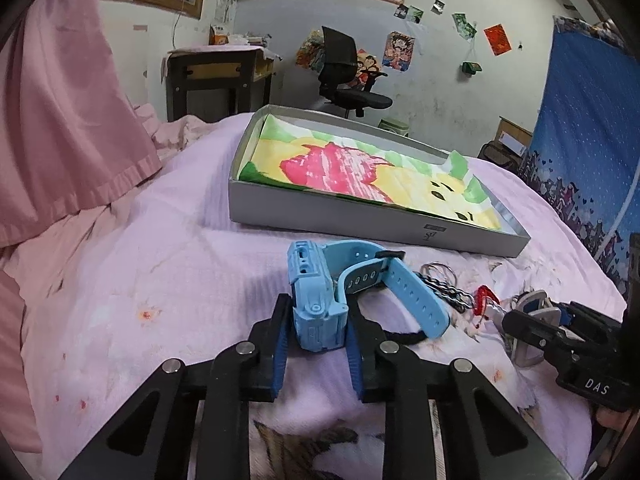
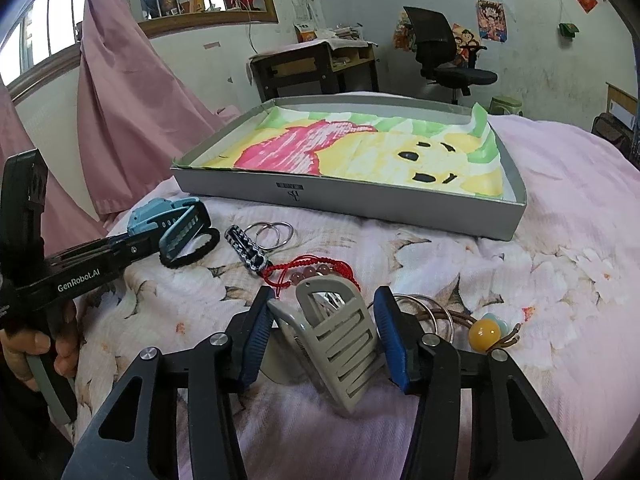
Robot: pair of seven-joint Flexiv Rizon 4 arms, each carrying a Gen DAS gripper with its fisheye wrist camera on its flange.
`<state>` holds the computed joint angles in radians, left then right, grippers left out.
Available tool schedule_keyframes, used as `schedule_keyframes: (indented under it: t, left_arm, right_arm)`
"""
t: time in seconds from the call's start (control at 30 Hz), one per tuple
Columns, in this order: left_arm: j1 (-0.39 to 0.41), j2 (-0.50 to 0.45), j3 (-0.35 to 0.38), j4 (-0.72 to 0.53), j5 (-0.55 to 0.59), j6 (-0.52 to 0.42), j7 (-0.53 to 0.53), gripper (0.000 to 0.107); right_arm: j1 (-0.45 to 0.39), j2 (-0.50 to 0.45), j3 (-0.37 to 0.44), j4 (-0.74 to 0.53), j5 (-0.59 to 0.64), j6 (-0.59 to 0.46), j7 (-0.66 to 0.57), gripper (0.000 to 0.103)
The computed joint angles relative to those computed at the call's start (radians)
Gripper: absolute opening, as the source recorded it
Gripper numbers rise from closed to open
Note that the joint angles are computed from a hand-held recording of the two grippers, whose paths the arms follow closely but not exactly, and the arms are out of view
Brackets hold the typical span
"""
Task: Organize jewelry
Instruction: 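Carry the smartwatch and claw clip into the tray and release both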
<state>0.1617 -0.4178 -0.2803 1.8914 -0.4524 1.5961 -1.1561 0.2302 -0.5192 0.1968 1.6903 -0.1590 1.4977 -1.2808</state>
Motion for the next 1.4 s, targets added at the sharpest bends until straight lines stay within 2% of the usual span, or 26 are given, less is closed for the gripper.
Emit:
schedule_keyframes:
  t: [0.33, 0.47, 0.73, 0.83, 1.03, 1.23, 1.33, 1.4]
  left_arm:
    - [0.145, 0.031, -0.201, 0.078, -0.014, 0.074, 0.046, 0.022]
    - [0.174, 0.036, -0.236, 0.09, 0.013, 0.086, 0.022, 0.022]
    - [0.263, 0.03, -0.333, 0.101, 0.092, 0.123, -0.04, 0.022]
    - [0.289, 0.017, -0.361, 0.081, 0.128, 0.131, -0.069, 0.022]
    - [0.241, -0.024, -0.313, -0.026, 0.151, 0.101, -0.108, 0.022]
    - [0.079, -0.089, -0.122, -0.204, 0.105, -0.002, -0.11, 0.022]
    - [-0.029, -0.127, 0.02, -0.294, 0.089, -0.079, -0.136, 0.022]
    - [-0.077, -0.156, 0.089, -0.349, 0.081, -0.12, -0.159, 0.022]
  right_arm:
    - [0.021, 0.017, -0.03, 0.036, -0.03, 0.079, 0.011, 0.037]
    - [0.02, 0.019, -0.032, 0.043, -0.039, 0.099, 0.015, 0.037]
    - [-0.027, 0.013, 0.021, 0.027, -0.028, 0.125, 0.012, 0.037]
    - [-0.068, -0.002, 0.073, -0.007, -0.016, 0.128, 0.002, 0.037]
    - [-0.104, -0.057, 0.124, -0.116, -0.012, 0.095, -0.029, 0.037]
    - [-0.103, -0.159, 0.142, -0.317, 0.024, 0.017, -0.047, 0.037]
    - [-0.076, -0.204, 0.11, -0.401, 0.035, -0.024, -0.045, 0.037]
    - [-0.052, -0.232, 0.077, -0.448, 0.039, -0.042, -0.038, 0.037]
